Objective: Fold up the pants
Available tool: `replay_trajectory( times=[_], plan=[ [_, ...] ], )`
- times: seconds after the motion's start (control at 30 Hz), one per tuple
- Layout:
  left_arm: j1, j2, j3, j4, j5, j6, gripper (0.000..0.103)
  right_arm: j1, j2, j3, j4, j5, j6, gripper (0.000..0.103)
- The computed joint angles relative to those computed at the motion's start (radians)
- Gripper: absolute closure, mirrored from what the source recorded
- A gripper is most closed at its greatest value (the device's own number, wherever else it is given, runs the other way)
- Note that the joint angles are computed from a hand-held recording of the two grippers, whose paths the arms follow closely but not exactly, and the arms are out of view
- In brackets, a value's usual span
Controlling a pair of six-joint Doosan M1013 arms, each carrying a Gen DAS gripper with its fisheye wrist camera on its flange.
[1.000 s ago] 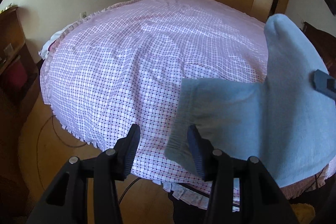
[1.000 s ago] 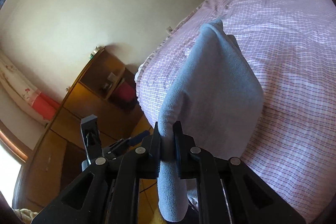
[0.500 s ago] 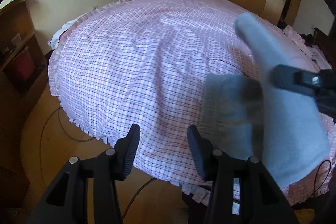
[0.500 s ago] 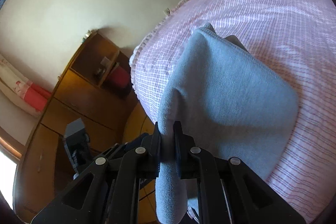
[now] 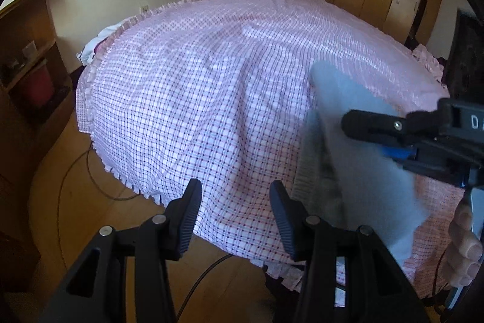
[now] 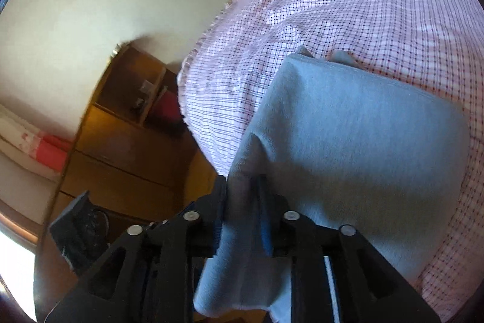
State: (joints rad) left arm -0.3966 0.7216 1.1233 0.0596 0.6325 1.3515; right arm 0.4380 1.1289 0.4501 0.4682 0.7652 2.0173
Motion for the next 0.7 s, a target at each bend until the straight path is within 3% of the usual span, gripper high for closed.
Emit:
replay_trajectory(
  times=[0.17, 0.3, 0.4, 0.53, 0.7],
  plan=[
    [0.001, -0.028, 0.019, -0.066, -0.047, 0.049, 0.054, 0.005, -0.107, 0.184, -0.094, -0.104, 0.008, 0.08],
    [-0.001, -0.042, 0.023, -0.15, -0.067, 0.133, 0.053, 0.01, -0.189, 0.33, -0.244, -0.174, 0.124, 0.067],
    [-0.001, -0.036, 0.008, -0.273, -0.055, 0.273, 0.043, 0.012, -0.239, 0.431, -0.353, -0.222, 0.262, 0.056],
    [-0.009, 0.009, -0.054, -0.324, 0.024, 0.367, 0.043, -0.001, -0.27, 0.513, -0.301, -0.26, 0.291, 0.052],
    [-0.014, 0.073, -0.144, -0.268, 0.118, 0.335, 0.043, -0.008, -0.246, 0.506, -0.181, -0.23, 0.213, 0.051]
  ],
)
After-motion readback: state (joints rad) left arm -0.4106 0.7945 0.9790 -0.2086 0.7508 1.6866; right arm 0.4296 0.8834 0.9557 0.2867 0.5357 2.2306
